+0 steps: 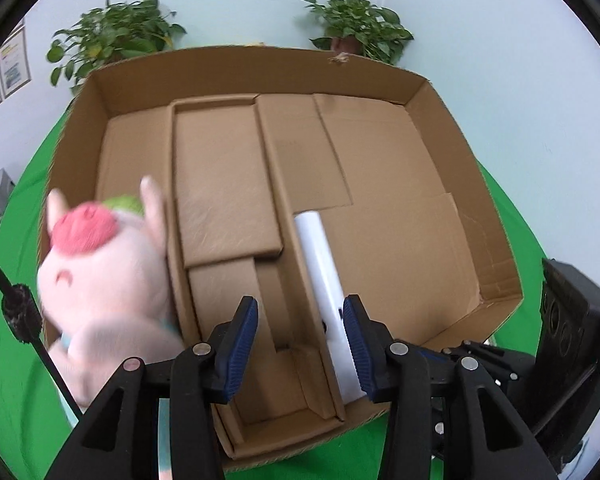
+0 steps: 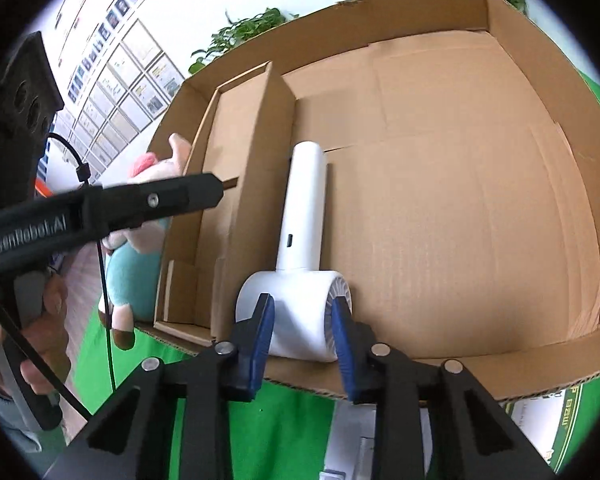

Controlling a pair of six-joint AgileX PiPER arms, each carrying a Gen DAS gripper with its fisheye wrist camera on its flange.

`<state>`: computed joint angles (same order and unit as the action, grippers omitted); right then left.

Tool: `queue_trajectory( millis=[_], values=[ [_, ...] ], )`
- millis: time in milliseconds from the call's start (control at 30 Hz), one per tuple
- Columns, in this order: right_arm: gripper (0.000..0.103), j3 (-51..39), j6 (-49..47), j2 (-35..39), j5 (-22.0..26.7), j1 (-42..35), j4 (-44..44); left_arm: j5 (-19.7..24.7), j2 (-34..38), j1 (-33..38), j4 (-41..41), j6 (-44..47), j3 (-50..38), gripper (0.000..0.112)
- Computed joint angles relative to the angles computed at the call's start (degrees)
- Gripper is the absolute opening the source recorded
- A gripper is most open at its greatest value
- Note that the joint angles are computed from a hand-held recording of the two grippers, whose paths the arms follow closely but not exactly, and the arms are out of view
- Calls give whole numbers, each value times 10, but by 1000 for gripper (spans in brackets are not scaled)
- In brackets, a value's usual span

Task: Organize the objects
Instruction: 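Lower the hair dryer into the box beside the tray and open both grippers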

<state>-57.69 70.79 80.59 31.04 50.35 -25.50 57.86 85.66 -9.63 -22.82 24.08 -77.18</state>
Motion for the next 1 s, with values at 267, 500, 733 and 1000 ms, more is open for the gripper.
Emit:
queue_trajectory(
  millis=[267, 500, 733, 1000],
  values=[
    [36, -36, 55, 12, 53, 16, -71, -67, -92, 57, -39, 85, 124, 46],
    [92, -22, 199, -30, 188, 103, -253, -109, -140, 98, -86, 128, 211, 47],
    [96, 47, 309, -85, 233, 227, -321, -179, -287, 104, -118, 146, 316, 100],
    [98, 55, 327, -69, 258, 302, -322, -179, -388, 74, -62, 74, 353, 102]
  ],
)
